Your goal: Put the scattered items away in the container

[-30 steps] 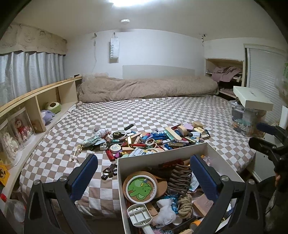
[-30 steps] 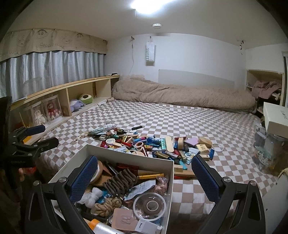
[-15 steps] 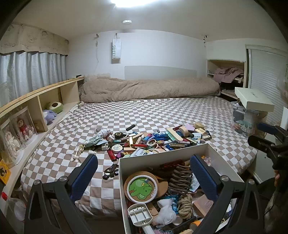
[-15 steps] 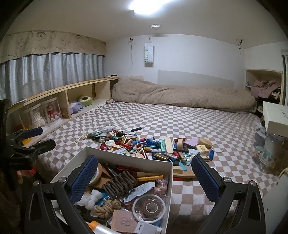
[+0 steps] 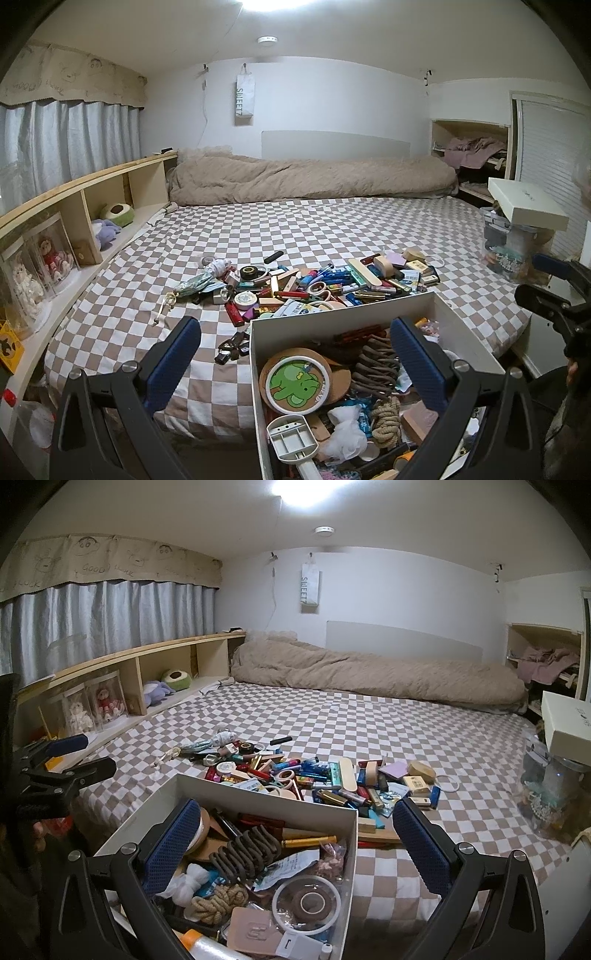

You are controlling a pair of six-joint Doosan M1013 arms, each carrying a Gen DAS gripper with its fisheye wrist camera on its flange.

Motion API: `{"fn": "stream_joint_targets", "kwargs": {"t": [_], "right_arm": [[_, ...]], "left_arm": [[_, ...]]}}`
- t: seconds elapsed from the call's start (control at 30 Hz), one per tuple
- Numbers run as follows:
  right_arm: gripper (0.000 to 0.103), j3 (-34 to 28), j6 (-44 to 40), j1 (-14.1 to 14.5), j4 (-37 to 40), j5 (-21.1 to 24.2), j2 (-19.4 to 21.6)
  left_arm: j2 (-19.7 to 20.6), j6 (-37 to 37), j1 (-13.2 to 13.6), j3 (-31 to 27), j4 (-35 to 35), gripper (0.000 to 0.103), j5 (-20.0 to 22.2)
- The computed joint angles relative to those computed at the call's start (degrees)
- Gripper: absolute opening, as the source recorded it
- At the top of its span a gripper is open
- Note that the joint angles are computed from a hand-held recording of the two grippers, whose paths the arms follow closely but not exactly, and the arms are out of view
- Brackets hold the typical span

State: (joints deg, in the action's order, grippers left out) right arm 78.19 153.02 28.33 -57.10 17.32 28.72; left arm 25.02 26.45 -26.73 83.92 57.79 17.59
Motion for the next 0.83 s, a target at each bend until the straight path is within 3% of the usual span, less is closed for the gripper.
{"fn": "stream_joint_targets", "kwargs": {"t": [0.47, 0.83], "right_arm": [[0.103, -0.16, -0.82, 0.02, 0.43, -0.54, 0.08], [0.103, -0.01, -1.87, 0.01, 1.53, -0.71, 0.01]], "left_arm": [[-0.08, -2.56, -0.06, 0.33, 2.48, 0.103, 0.55], [-0.24, -0.5, -0.06, 0.3, -0.23, 0.103, -0.18]]}}
